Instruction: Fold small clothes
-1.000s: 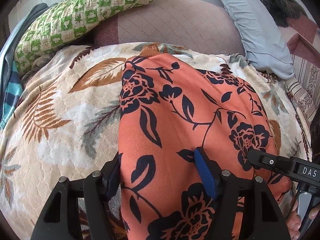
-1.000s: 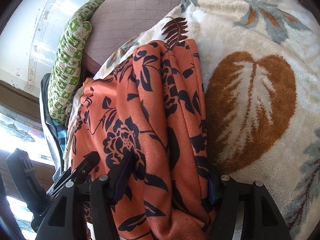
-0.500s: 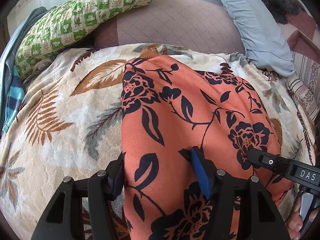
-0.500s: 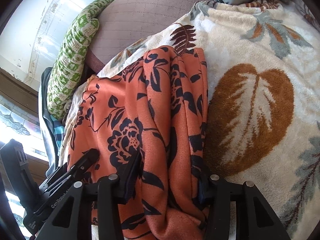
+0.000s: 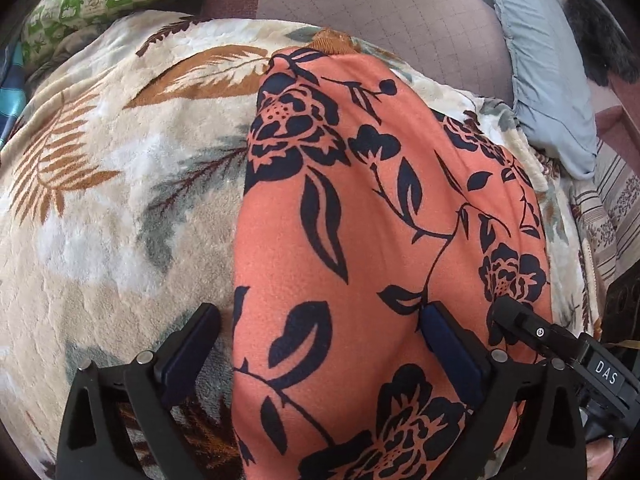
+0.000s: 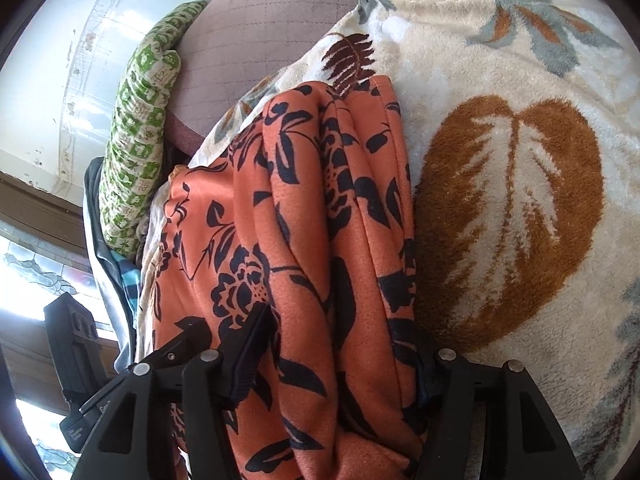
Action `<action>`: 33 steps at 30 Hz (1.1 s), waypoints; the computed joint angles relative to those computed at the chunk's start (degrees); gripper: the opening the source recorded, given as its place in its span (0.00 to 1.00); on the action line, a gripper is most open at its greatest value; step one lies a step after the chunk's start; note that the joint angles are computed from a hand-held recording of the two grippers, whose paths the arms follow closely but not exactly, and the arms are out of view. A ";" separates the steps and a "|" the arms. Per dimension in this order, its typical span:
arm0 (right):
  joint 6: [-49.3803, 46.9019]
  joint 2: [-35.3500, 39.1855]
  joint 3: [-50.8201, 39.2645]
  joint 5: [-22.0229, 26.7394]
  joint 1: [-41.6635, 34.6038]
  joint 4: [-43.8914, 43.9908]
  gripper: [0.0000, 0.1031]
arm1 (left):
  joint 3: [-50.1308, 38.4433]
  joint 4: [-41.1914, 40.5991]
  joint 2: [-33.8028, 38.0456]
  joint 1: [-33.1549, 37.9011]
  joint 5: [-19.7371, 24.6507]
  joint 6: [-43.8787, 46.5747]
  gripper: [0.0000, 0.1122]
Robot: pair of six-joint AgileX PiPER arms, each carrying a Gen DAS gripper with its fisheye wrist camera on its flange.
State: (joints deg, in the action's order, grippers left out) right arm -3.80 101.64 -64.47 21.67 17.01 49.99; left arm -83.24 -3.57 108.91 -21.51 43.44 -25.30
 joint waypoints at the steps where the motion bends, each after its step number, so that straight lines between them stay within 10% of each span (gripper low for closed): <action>1: 0.83 -0.10 0.09 -0.37 0.24 -0.96 0.61 | -0.68 -0.44 0.43 0.11 0.78 -0.41 0.92; 6: 8.89 -0.70 -0.47 -1.54 1.93 -10.26 0.53 | -3.27 0.58 1.30 -0.17 4.11 -2.82 0.87; 7: 9.84 -0.88 -0.43 -1.85 2.19 -11.38 0.51 | -2.58 -0.34 0.59 -0.39 2.92 -1.86 0.70; 13: 19.99 -2.38 -0.84 -3.26 4.39 -22.52 0.45 | -4.02 10.90 -1.33 -4.99 3.96 -6.35 0.36; 23: 29.50 -5.84 -2.62 -6.33 10.59 -35.17 0.41 | -0.65 14.98 -9.67 -3.63 3.71 -6.35 0.33; 33: 13.09 -8.46 -3.47 -9.40 16.64 -16.38 0.41 | 9.71 17.41 -26.07 0.33 4.84 -2.46 0.34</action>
